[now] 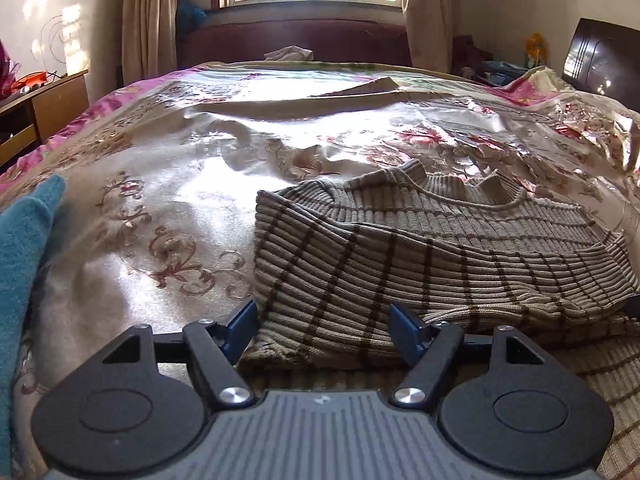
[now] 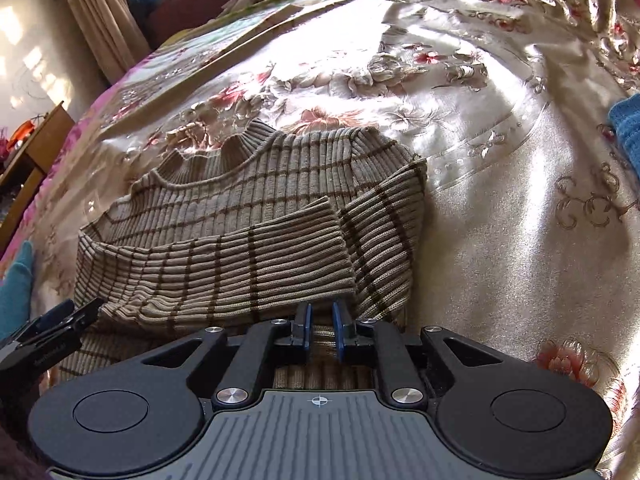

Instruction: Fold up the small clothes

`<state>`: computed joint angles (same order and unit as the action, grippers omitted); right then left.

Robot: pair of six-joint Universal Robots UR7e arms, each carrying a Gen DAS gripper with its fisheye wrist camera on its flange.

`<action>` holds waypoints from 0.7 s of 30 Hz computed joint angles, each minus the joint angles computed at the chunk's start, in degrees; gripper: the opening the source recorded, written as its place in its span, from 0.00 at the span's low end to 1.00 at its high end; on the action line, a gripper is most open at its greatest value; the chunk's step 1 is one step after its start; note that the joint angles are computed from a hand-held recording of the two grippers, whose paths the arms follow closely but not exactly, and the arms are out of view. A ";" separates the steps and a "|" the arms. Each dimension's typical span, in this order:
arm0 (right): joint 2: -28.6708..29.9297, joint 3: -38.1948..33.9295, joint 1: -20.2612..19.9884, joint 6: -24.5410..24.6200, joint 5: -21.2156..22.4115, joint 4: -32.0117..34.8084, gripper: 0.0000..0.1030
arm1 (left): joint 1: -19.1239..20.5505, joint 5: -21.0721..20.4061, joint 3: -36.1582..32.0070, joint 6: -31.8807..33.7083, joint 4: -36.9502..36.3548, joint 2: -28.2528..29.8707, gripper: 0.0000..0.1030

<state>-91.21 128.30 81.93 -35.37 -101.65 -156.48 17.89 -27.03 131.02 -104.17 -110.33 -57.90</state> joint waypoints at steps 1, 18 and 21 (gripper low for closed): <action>-0.18 -0.06 -0.11 -0.05 0.17 0.26 0.14 | -0.15 -0.14 0.15 -0.29 -0.25 -0.18 0.73; -18.98 0.62 -6.15 -6.50 2.99 24.31 0.23 | -17.05 -24.60 4.09 -10.91 11.98 -11.19 0.73; -24.09 0.41 -8.21 -8.16 1.90 33.81 0.28 | -20.75 -30.77 4.36 -12.39 11.74 -12.27 0.73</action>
<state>-115.30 128.71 73.72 -43.53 -99.75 -122.66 -2.86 -57.80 135.38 -116.57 -98.59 -70.17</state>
